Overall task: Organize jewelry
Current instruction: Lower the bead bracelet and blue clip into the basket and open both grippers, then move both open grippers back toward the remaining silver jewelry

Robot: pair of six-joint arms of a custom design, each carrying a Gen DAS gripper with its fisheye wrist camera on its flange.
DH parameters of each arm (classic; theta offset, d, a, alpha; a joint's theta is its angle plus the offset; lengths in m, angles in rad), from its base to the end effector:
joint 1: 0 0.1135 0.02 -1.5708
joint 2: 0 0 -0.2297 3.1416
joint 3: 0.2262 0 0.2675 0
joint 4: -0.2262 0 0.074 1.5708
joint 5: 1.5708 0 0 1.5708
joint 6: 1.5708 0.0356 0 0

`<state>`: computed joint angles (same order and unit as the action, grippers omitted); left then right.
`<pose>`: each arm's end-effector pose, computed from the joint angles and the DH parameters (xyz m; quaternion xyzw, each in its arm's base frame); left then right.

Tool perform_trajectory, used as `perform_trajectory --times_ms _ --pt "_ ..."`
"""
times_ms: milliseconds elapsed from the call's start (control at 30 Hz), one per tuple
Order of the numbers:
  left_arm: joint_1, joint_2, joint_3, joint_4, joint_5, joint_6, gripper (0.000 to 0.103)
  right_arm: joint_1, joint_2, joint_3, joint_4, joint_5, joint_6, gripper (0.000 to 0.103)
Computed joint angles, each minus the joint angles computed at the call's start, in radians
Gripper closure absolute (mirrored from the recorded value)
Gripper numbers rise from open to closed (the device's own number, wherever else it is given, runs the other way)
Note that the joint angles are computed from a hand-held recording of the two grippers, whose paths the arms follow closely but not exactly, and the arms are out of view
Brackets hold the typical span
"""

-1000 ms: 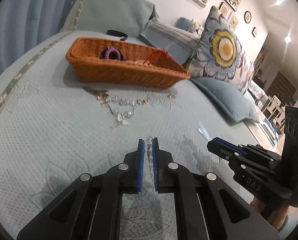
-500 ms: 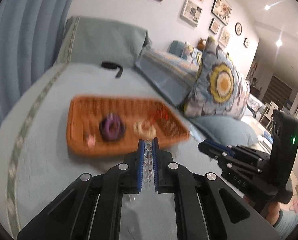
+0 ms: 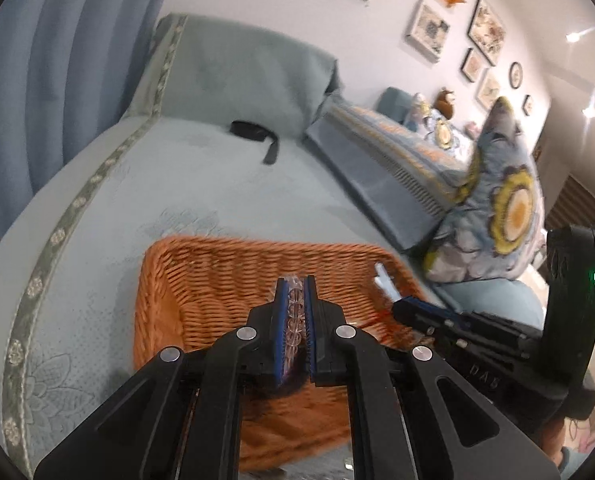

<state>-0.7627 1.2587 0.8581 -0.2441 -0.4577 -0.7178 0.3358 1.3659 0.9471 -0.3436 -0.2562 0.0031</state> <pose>0.2260 -0.1942 0.2220 -0.0817 0.8734 -0.1436 0.4581 0.2937 0.1121 0.2123 -0.2005 0.8910 0.1816 0.3647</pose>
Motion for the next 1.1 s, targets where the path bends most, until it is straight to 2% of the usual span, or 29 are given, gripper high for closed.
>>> perform_trajectory --times_ms 200,433,467,500,567,667,867,1000,1100 --pt "0.059 0.045 -0.016 0.000 0.042 0.011 0.097 0.029 0.136 0.070 -0.007 0.051 0.013 0.093" --pt "0.045 0.045 -0.027 -0.026 0.024 0.005 0.096 0.011 0.143 0.051 0.004 0.048 0.022 0.093" --pt "0.038 0.042 -0.023 -0.039 0.012 0.003 0.089 0.003 0.142 0.052 0.000 0.037 0.019 0.093" --pt "0.029 0.039 -0.020 -0.053 0.001 0.004 0.074 -0.006 0.138 0.053 -0.007 0.021 0.019 0.093" --pt "0.003 0.028 -0.017 -0.071 -0.035 0.004 0.062 -0.018 0.121 0.047 -0.019 0.008 0.021 0.090" --pt "-0.037 -0.009 -0.017 -0.102 -0.066 0.005 0.061 -0.038 0.055 0.012 -0.034 -0.015 0.022 0.087" --pt "-0.173 -0.125 -0.004 -0.206 -0.193 -0.029 0.057 -0.110 -0.185 -0.107 -0.104 -0.109 -0.005 0.087" --pt "-0.312 -0.175 0.033 -0.314 -0.312 -0.093 0.057 -0.182 -0.377 -0.172 -0.201 -0.206 -0.037 0.087" --pt "-0.430 -0.193 0.054 -0.399 -0.403 -0.181 0.055 -0.231 -0.510 -0.215 -0.276 -0.262 -0.072 0.087"
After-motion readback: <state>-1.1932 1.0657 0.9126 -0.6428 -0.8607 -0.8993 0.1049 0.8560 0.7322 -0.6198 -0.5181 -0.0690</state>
